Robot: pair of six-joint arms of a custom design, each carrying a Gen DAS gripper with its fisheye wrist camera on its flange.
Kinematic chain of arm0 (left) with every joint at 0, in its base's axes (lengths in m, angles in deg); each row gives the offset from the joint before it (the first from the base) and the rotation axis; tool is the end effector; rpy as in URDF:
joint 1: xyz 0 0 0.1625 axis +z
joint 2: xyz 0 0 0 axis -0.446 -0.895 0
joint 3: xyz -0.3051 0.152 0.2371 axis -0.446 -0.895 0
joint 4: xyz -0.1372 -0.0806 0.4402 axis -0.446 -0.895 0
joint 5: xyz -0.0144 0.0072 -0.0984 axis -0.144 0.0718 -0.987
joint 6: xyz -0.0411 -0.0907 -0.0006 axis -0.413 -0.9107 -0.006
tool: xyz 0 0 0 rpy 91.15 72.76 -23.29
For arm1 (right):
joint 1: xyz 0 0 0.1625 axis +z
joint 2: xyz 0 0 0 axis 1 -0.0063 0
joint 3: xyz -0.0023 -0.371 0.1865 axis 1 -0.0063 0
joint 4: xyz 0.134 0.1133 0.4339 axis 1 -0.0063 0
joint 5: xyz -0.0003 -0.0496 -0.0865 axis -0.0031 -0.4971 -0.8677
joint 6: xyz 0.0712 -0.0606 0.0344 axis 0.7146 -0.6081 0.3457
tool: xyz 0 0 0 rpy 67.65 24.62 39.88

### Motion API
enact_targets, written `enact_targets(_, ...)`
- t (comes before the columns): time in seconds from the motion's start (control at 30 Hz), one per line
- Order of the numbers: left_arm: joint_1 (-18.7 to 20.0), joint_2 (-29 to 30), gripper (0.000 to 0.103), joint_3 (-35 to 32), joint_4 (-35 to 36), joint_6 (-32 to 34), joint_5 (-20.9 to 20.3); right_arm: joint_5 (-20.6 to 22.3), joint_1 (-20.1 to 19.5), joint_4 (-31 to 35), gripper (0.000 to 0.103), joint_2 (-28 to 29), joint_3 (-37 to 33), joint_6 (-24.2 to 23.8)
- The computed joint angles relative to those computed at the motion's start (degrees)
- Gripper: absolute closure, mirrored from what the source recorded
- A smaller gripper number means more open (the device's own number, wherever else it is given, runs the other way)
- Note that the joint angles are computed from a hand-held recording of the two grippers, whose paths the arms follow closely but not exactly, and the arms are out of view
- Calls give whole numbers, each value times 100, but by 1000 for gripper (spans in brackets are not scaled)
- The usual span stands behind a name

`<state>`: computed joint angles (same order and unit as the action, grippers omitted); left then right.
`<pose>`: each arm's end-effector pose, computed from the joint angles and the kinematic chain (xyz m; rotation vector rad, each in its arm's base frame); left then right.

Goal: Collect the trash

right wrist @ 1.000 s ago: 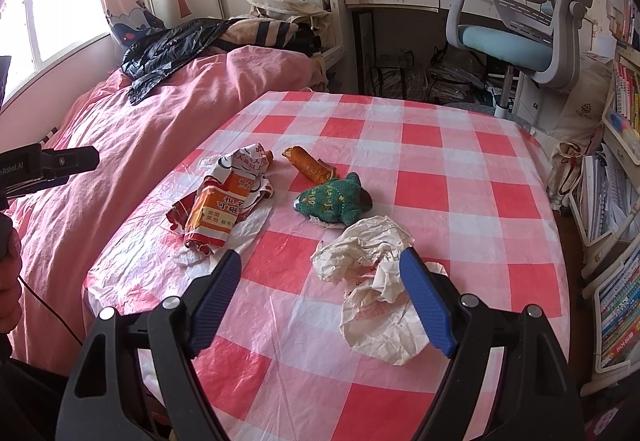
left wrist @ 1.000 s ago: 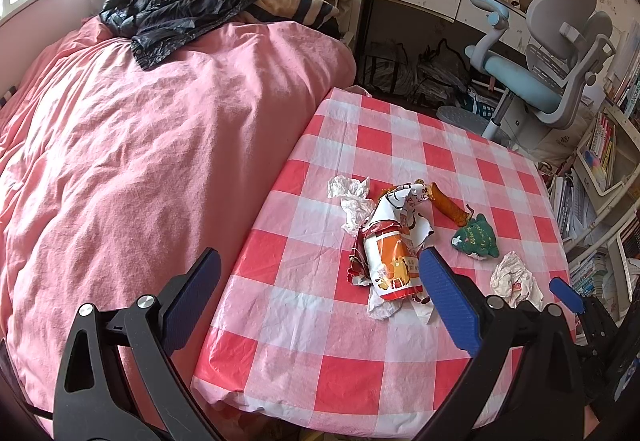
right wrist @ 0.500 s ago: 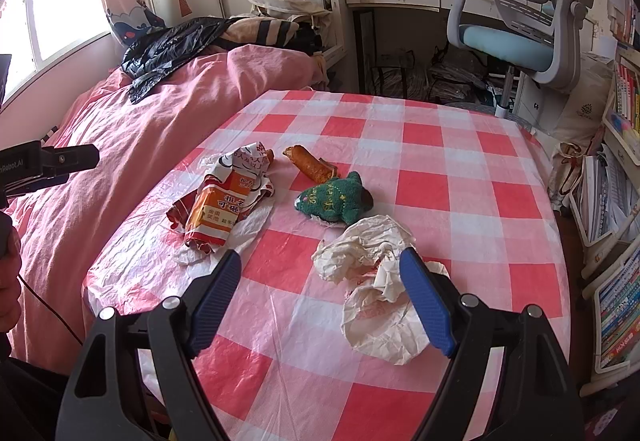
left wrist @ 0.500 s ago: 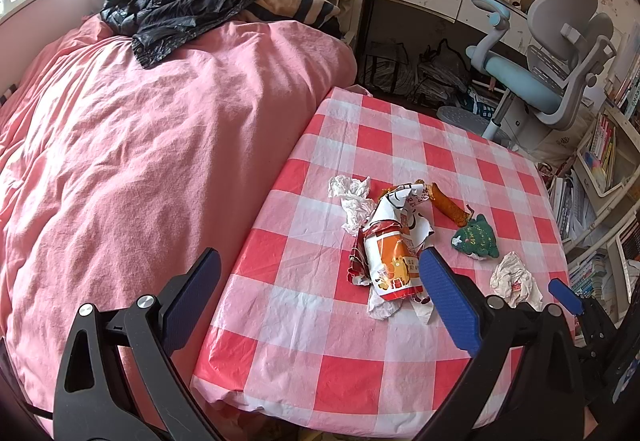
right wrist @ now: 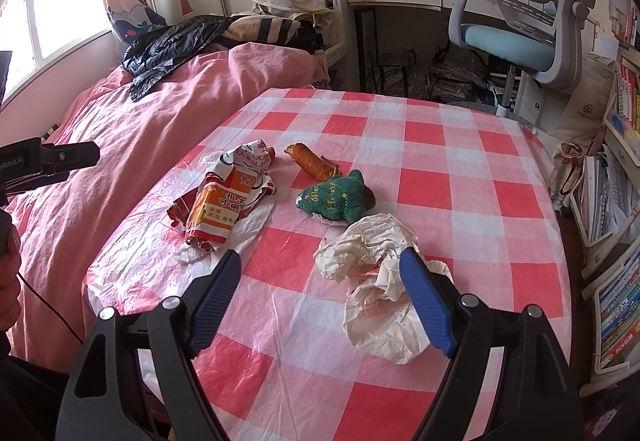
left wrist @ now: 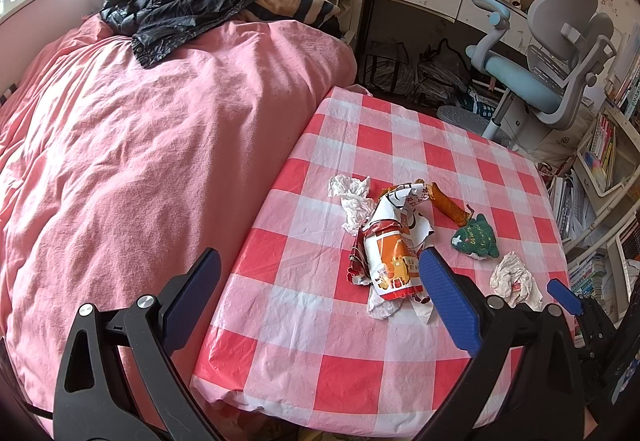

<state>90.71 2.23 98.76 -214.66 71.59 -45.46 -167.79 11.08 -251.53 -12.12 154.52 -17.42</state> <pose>-0.2061 -0.8878 0.2095 0.4302 2.3471 -0.8337 0.2267 -0.7782 0.1694 0.3336 -2.3104 0.9827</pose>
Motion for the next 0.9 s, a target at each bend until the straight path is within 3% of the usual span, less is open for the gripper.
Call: enact_targets(0.9,2,-17,7,28,13,-30,-7,-15,5,-1,25,16,13,-20)
